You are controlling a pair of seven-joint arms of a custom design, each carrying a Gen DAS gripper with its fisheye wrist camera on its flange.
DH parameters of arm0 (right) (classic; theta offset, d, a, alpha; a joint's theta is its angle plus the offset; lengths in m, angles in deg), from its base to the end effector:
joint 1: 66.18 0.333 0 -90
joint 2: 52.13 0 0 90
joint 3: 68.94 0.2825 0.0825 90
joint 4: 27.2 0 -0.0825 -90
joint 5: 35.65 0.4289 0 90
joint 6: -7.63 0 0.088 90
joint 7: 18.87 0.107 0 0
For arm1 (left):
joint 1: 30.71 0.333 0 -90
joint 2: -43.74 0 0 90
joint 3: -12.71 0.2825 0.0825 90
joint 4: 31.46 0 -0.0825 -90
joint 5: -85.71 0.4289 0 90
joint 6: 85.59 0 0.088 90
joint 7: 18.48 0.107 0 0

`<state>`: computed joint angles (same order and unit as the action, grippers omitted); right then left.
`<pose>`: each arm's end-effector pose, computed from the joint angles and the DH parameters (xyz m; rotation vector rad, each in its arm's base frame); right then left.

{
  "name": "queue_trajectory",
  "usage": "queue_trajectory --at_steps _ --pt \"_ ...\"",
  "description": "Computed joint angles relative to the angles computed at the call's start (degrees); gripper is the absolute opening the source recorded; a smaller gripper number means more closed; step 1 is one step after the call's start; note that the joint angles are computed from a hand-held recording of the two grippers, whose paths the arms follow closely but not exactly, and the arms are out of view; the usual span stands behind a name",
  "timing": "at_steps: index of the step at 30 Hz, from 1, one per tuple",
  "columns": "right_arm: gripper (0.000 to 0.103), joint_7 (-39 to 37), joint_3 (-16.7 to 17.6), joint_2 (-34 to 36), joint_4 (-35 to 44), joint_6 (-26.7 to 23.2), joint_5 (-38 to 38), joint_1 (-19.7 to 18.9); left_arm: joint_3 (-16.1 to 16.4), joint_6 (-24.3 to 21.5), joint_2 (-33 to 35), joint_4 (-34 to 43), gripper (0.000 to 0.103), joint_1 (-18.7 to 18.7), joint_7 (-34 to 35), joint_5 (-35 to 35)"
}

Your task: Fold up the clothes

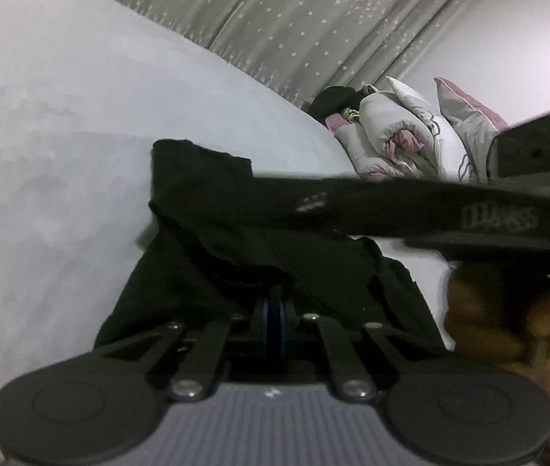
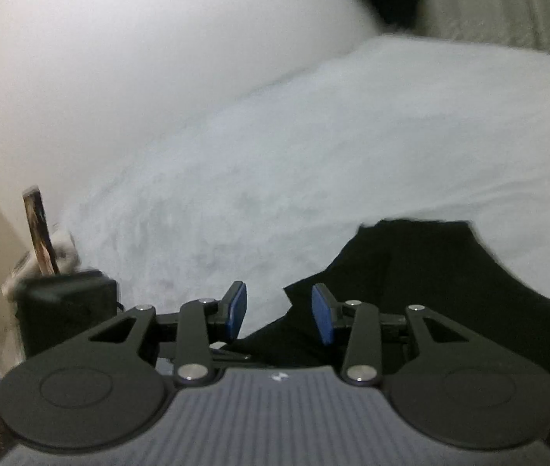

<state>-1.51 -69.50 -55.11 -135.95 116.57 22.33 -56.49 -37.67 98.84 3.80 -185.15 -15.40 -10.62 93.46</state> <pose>0.5885 0.1569 0.5131 -2.1246 0.5103 0.2035 0.3860 -0.2831 0.4350 -2.0976 1.2195 -1.4051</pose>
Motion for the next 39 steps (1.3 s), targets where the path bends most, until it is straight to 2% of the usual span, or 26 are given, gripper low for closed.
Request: queue_trajectory --at_steps 6,9,10,13,20,23,30,36,39 --pt "0.041 0.46 2.7 4.16 2.3 6.06 -7.76 2.05 -0.28 0.03 0.35 0.21 0.006 0.11 0.09 -0.23" --pt "0.024 -1.66 3.09 3.21 0.24 9.48 -6.3 2.36 -1.27 -0.62 -0.15 0.72 0.006 0.94 -0.28 0.12" --pt "0.014 -1.87 2.96 2.5 -0.82 10.16 -5.04 2.32 -1.7 -0.85 -1.0 0.59 0.006 1.27 -0.56 0.3" --pt "0.004 -2.34 2.14 0.98 -3.26 11.38 -0.02 2.18 -2.83 -1.58 -3.66 0.11 0.006 2.11 -1.52 1.05" --pt "0.004 0.92 0.12 0.02 -6.52 11.34 13.32 0.97 -3.43 -0.91 -6.43 -0.81 0.005 2.59 -2.81 2.68" --pt "0.004 2.53 -0.04 -0.09 -7.3 12.81 16.52 0.67 -4.07 -0.5 -7.31 -0.81 0.005 3.15 -2.79 2.79" --pt "0.004 8.7 -0.67 0.91 -7.17 13.5 19.26 -0.9 -4.26 -0.19 -6.35 0.41 0.005 3.22 -0.16 3.86" --pt "0.004 8.84 -1.23 -0.83 -8.25 13.44 22.35 -1.7 -4.48 -0.31 -5.92 1.37 0.005 3.21 2.12 4.02" --pt "0.004 9.51 -1.24 -3.04 -9.49 16.15 21.82 -1.49 -4.11 -0.93 -5.29 1.98 0.005 2.8 3.46 4.56"
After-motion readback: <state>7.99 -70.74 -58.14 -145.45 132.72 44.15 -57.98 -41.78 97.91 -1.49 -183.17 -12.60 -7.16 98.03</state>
